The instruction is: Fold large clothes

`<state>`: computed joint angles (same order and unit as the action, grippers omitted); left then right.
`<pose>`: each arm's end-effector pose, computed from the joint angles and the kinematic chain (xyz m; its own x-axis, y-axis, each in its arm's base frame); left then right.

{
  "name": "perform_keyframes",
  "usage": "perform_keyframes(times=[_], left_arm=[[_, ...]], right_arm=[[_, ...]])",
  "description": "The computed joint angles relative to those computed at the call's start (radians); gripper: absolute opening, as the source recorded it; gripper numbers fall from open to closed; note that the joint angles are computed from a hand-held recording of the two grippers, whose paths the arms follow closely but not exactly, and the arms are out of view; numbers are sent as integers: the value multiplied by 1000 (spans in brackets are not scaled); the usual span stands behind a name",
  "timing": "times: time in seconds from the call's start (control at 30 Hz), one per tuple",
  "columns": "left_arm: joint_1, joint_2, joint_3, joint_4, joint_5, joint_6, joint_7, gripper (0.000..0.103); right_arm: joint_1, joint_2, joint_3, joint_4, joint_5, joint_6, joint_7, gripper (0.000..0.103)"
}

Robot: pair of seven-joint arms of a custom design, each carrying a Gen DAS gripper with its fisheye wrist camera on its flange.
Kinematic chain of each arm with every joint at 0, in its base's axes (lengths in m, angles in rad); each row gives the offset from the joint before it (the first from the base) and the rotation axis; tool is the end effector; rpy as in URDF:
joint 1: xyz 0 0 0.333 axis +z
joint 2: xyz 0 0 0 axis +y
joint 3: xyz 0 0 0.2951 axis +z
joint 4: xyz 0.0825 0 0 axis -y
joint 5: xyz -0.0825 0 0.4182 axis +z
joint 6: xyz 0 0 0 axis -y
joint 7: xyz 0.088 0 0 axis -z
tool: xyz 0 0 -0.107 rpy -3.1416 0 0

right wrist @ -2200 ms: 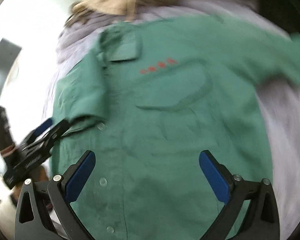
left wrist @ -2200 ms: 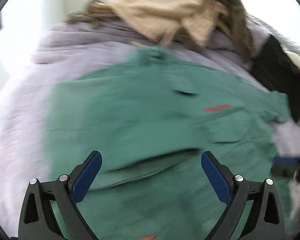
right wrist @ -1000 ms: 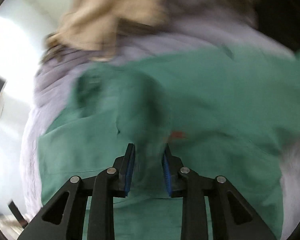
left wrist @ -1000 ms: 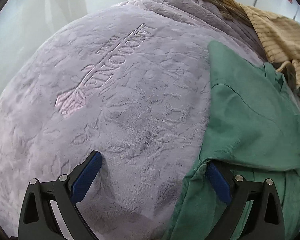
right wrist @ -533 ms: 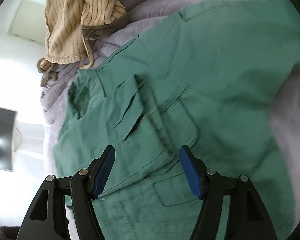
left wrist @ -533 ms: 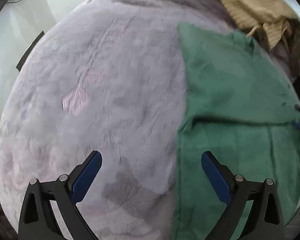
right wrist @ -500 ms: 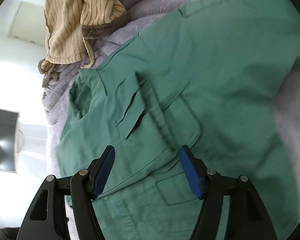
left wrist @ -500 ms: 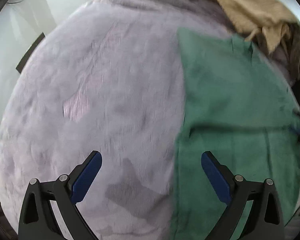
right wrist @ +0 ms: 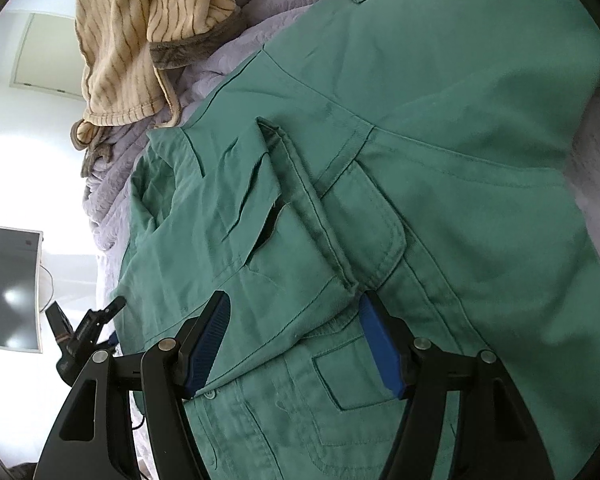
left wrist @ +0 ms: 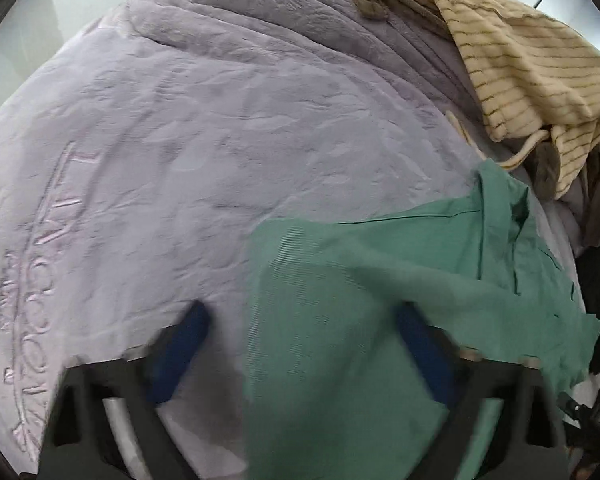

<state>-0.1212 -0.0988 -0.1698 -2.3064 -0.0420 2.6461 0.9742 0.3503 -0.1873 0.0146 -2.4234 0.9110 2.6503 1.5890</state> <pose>0.5399 -0.1611 0.3921 0.2755 -0.9277 0.2519 -0.8721 -0.3515 -0.3405 0.4964 0.1667 0.3743 -0.2530 -0.7408 -0.6223 -0.9023 0.4127 -0.1245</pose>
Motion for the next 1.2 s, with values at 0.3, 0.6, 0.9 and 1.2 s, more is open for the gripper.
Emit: perform_keyframes(times=[0.3, 0.6, 0.9, 1.2], left_arm=[[-1, -50, 25, -50, -85, 54, 87, 6], [23, -8, 19, -41, -41, 59, 86, 6], [27, -141, 26, -107, -41, 25, 138, 7], [19, -128, 33, -94, -61, -18, 176, 7]], right_arm=[[-3, 6, 24, 30, -188, 24, 127, 8], [0, 73, -2, 51, -169, 36, 128, 8], [79, -27, 12, 43, 100, -105, -114, 46], [210, 315, 194, 335, 581, -147, -318, 46]])
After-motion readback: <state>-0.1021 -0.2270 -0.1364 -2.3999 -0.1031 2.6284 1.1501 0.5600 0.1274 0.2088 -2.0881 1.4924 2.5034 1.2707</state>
